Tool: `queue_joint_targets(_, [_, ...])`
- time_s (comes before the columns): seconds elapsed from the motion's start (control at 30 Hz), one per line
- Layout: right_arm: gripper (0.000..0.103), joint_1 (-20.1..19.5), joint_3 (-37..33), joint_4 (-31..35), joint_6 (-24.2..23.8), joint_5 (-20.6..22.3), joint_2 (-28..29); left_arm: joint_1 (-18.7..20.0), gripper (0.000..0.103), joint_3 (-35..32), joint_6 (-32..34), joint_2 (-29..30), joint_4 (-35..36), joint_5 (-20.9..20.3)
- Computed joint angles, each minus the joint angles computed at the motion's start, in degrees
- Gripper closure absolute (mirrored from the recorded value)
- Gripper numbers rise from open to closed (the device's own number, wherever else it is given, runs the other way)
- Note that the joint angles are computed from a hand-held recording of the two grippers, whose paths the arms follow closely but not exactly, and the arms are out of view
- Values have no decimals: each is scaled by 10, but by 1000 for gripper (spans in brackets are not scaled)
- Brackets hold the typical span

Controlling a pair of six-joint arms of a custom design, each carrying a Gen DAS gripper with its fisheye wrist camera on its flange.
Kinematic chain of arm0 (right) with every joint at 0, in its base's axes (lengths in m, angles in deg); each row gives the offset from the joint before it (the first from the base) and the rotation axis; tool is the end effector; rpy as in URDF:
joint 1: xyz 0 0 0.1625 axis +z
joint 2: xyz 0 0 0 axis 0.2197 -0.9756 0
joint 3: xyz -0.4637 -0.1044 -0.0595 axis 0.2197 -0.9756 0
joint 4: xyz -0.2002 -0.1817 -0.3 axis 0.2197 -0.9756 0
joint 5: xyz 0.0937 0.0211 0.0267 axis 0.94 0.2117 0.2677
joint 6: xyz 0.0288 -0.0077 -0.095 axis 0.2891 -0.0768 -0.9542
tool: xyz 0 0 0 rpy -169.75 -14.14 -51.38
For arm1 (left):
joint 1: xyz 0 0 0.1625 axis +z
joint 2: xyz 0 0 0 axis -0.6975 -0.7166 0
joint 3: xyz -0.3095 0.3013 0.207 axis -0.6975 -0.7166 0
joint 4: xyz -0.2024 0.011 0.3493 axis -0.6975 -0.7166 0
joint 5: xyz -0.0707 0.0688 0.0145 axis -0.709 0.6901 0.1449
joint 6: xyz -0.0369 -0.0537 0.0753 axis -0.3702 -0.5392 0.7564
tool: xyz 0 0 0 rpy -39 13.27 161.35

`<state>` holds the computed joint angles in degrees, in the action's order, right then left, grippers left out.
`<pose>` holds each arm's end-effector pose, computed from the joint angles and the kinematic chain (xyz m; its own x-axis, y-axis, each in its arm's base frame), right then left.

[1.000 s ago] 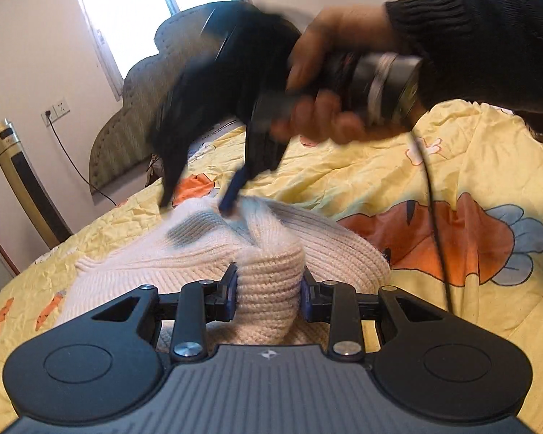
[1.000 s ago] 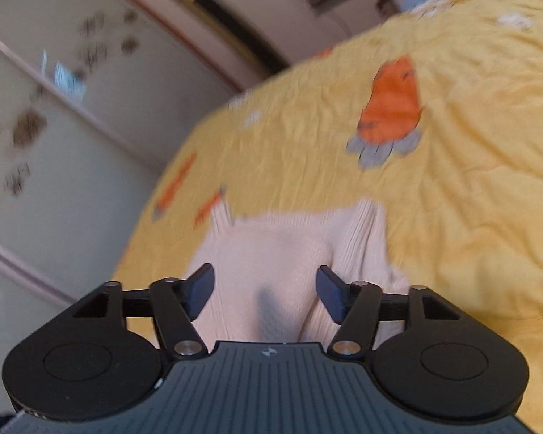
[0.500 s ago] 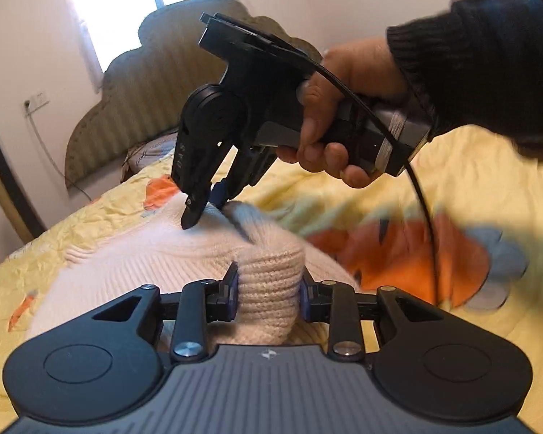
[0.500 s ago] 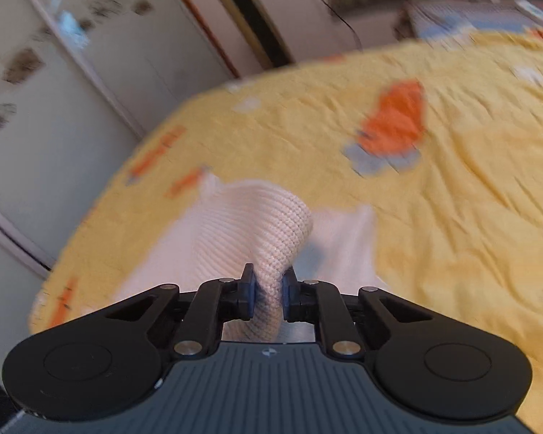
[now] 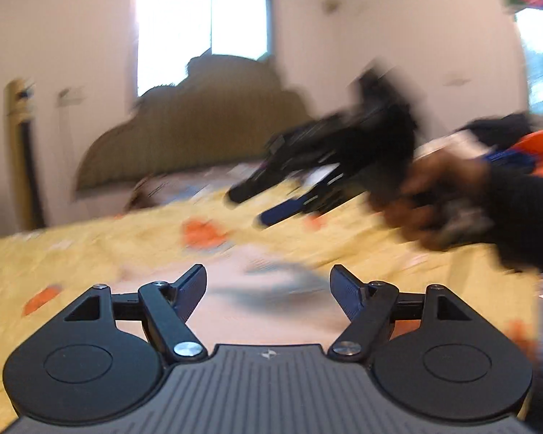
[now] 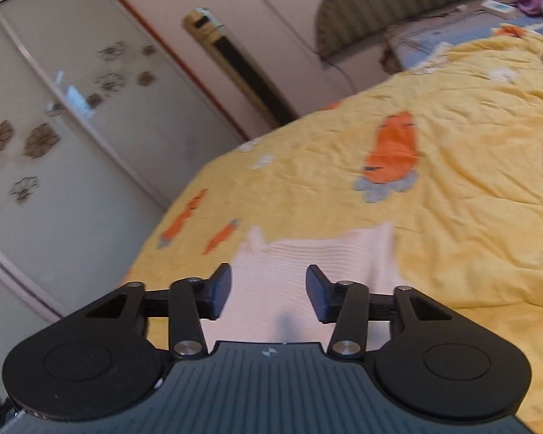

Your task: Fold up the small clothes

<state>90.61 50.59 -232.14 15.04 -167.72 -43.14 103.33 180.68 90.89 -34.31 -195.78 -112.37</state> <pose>0.3020 -0.6657 0.0780 -0.8903 -0.4529 0.0476 -0.4160 0.7664 -0.4895 -0.0692 -0.4647 0.2387 -0.6409 0.3573 -0.6794 0.7676 0.3109 -0.5605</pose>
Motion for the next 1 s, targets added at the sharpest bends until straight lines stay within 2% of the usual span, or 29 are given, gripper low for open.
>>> queue_joint_targets(0.07, [36,12,-18,14,-7,1,16,18,30,-34,-20,12,44,20])
queue_joint_targets(0.13, [35,23,-45,36,-15,-26,39,32,30,-51,-34,21,94,26])
queue_joint_targets(0.17, [35,27,-59,50,-11,-50,51,40,31,-50,-26,31,94,22])
queue_joint_targets(0.23, [36,36,-77,67,-16,-130,77,49,31,-32,17,60,20,13])
queue_joint_targets(0.27, [43,35,-72,39,-49,-156,90,51,30,-31,32,72,-5,12])
queue_joint_targets(0.3, [44,31,-52,-12,-96,-157,95,52,30,-30,29,76,-8,13])
queue_joint_targets(0.37, [45,18,-18,-90,-134,-129,99,55,29,-38,12,62,26,10])
queue_joint_targets(0.43, [45,18,-15,-95,-133,-129,98,51,30,-35,6,41,45,6])
queue_joint_targets(0.53, [44,38,-11,-119,-135,-173,98,58,30,-11,-17,4,29,-27])
queue_joint_targets(0.6, [32,53,4,-154,-109,-201,91,65,30,-7,-34,-13,27,-35])
queue_joint_targets(0.7, [29,59,30,-210,-109,-166,81,65,30,-28,-53,-21,39,-11])
queue_joint_targets(0.77, [28,64,21,-200,-95,-144,78,57,30,-60,-72,-8,35,41])
queue_joint_targets(0.83, [24,72,-10,-174,-77,-138,86,58,30,-107,-116,2,97,79])
queue_joint_targets(0.87, [19,77,-25,-166,-76,-147,93,64,30,-131,-132,7,138,82])
queue_joint_targets(0.93, [11,90,-69,-147,-76,-204,119,75,30,-168,-129,37,187,100])
queue_joint_targets(0.97, [10,93,-93,-130,-74,-238,135,77,25,-176,-110,57,182,119])
queue_joint_targets(1.0, [10,92,-114,-110,-74,-268,150,78,25,-171,-90,66,153,115])
